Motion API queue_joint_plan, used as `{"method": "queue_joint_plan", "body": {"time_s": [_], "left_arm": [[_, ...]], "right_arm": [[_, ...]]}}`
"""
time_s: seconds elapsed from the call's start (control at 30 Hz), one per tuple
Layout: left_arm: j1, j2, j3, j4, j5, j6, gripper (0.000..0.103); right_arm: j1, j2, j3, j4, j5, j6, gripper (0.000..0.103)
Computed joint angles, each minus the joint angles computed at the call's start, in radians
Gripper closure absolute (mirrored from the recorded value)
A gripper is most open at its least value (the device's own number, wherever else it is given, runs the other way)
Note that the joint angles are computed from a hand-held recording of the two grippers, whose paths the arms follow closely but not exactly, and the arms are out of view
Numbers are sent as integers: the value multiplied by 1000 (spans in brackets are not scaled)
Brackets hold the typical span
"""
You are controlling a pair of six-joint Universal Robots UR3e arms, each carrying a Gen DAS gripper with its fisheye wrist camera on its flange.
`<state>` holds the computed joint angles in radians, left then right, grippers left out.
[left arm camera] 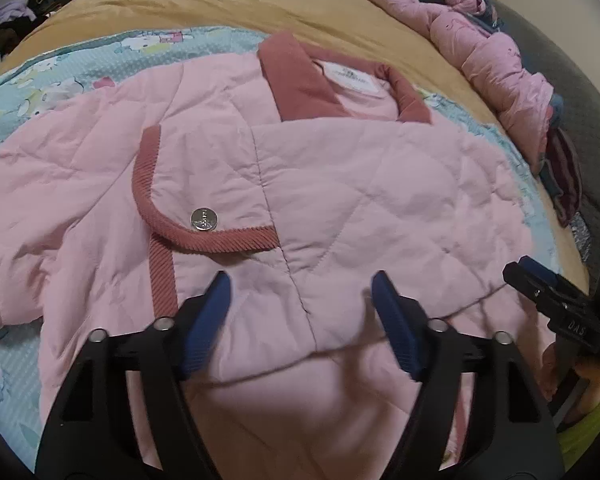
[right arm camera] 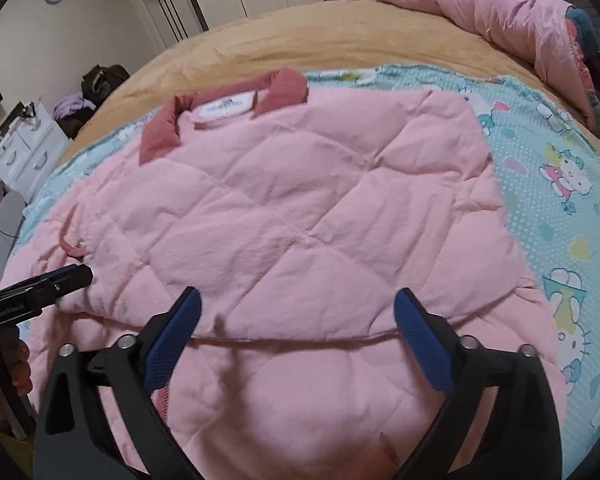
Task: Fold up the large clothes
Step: 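Open the left tool and lift it away from the jacket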
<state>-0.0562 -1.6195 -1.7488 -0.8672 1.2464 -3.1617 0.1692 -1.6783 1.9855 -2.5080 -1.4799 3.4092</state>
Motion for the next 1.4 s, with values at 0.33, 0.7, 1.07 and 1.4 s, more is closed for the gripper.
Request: {"method": "queue_joint_plan", "body": {"time_s": [0.33,0.7,1.07,1.4], "left_arm": [[21,129,5,-64,-16,-4,9],[76,278,-23,-131,-37,44,9],[270,448,-71,-265,-133,122,9],[488,578,-82,-413,-201,252,9]], "right_arm": [[91,-112,-22,38,-72,45,4],[253,-62,-151,92,-230,91,4],[381,73,-376,160,-303,114,4],[496,255,-637,193,-349,101,4]]}}
